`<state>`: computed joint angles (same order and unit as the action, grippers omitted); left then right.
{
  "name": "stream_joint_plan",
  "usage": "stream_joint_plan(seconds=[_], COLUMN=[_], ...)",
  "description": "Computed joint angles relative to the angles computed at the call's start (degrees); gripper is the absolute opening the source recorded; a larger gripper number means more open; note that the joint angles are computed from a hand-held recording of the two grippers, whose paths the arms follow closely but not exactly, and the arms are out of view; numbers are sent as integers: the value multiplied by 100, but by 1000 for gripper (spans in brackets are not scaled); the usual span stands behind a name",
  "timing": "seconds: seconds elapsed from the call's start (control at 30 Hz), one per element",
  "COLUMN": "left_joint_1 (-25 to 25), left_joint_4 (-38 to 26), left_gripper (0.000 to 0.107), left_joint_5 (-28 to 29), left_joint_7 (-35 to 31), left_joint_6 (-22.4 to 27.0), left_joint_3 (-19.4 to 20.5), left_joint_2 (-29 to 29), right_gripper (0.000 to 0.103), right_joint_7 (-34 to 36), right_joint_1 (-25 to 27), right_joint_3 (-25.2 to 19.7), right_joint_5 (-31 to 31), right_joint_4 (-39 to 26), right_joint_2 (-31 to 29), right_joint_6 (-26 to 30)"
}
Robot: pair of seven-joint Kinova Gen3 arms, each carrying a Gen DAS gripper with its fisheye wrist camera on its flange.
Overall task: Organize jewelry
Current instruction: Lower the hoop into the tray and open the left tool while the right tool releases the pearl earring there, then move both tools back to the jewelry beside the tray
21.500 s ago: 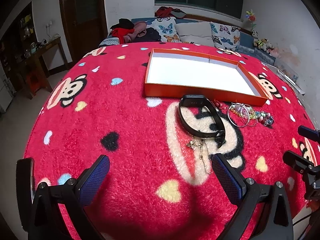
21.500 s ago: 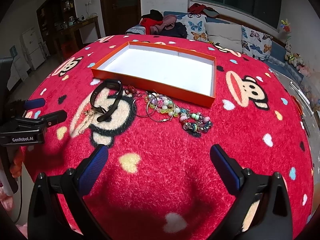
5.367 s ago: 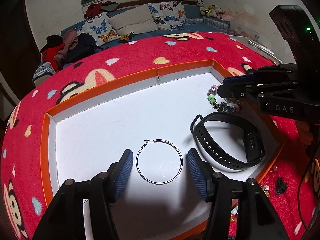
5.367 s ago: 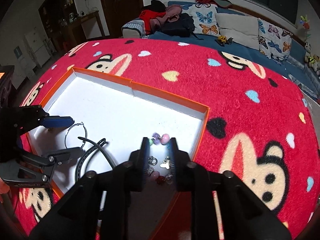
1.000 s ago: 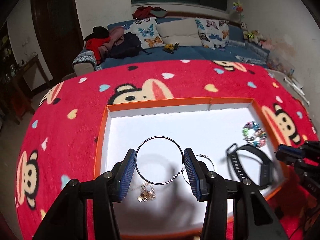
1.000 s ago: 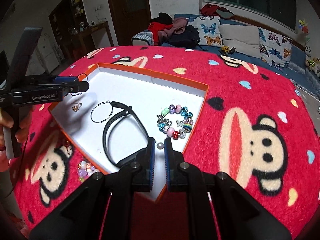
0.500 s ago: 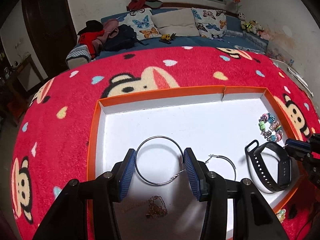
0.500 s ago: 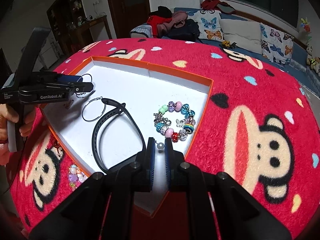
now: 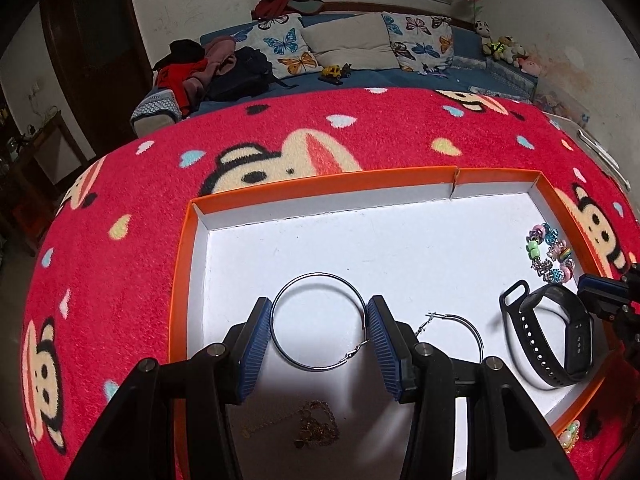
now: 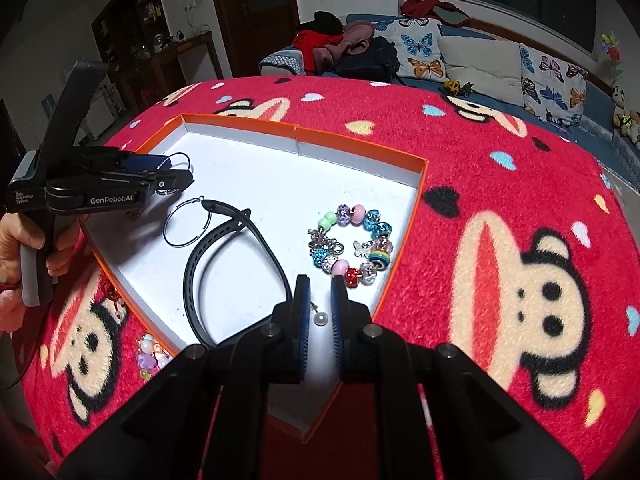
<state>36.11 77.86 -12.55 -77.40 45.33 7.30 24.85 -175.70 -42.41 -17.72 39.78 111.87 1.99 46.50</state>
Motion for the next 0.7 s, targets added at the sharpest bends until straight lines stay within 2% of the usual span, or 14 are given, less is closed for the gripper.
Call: stream_joint_plan(seconds=[0.13, 0.27, 0.4, 0.7], left_joint_1=[20, 89, 91, 43], left_joint_4=[-2, -78, -68, 452], left_gripper=[53, 58, 58, 58], left_joint_5=[-23, -118, -137, -172], left_joint_7=[20, 96, 110, 73], left_joint_6=[15, 71, 79, -141], left_joint_3=[-13, -61, -54, 41], left_joint_2=[-2, 54, 35, -487], right_gripper=[14, 21, 22, 22], right_joint_7=[-32, -102, -227, -585], right_joint_1=[-5, -9, -55, -304], right_joint_3=[-9, -63, -168, -552], right_joint_5=[5, 50, 105, 227], right_joint_4=[-8, -9, -36, -107], right_joint_2=[-37, -109, -186, -360], right_joint_6=[36, 99, 234, 515])
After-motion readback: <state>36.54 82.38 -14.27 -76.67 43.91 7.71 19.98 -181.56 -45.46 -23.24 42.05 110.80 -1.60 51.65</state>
